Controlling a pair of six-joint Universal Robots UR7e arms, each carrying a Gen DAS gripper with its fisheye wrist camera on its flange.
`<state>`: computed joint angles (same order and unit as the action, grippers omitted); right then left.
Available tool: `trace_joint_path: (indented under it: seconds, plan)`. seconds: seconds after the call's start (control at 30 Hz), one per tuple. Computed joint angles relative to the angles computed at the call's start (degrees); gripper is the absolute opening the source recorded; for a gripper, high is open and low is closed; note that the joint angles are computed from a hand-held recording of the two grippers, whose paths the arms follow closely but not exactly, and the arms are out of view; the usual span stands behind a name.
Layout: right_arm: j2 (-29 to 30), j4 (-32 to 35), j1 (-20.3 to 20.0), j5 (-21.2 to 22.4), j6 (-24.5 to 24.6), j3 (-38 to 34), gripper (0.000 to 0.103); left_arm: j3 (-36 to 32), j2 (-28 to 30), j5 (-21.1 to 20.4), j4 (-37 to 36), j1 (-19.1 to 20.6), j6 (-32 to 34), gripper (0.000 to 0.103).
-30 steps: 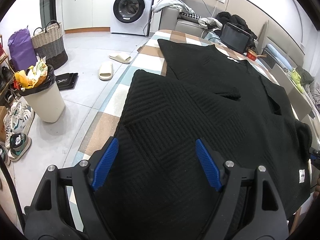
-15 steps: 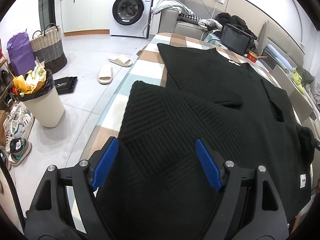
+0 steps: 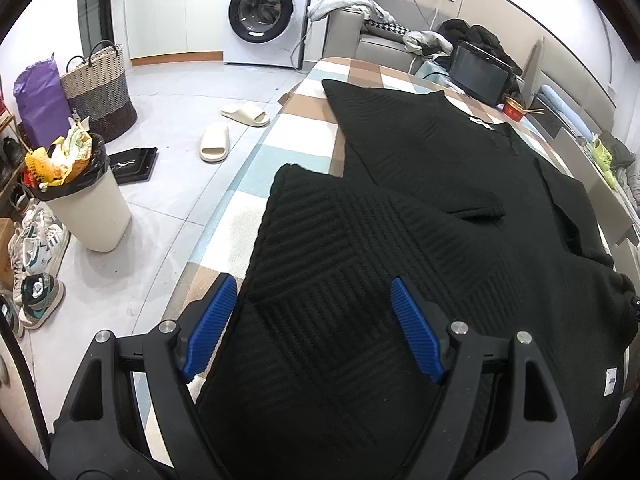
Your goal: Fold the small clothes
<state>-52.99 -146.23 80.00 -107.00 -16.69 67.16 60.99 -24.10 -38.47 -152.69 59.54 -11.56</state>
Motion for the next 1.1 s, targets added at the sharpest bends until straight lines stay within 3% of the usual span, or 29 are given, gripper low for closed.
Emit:
trace_joint_path:
  seconds: [0.1,0.23,0.33,0.47,0.57,0.83,1.1]
  plan:
    - [0.12,-1.35,1.06,-0.8,-4.14,0.55,0.033,-0.84,0.23,-1.67,0.0,0.31,0.85,0.077]
    - [0.01,3.4,0.85,1.74,-4.12,-0.16,0.033,-0.67,0.11,-3.01,-0.87,0.37,0.89,0.071]
    - [-1.2,3.38,0.39,2.99,-6.23,1.75,0.05,-0.36,-0.11,-2.69,-0.47,0.34,0.6,0.071]
    - [-3.43,4.81,-0.91,7.36,-7.5,4.27,0.057,0.66,-0.84,-2.24,1.51,0.16,-0.47,0.071]
    - [-4.57,3.77,-1.14,7.73,-9.82,6.26,0.063,1.61,-1.17,-0.99,2.42,-0.06,-0.15,0.071]
    - [-7.03,6.62,-2.82,12.49,-12.01,8.31,0.069,3.11,-1.92,-0.69,3.39,0.22,-0.88,0.071]
    - [-9.31,10.24,-4.54,19.47,-14.27,9.75,0.069,2.08,-1.34,-0.8,3.75,0.43,-0.46,0.071]
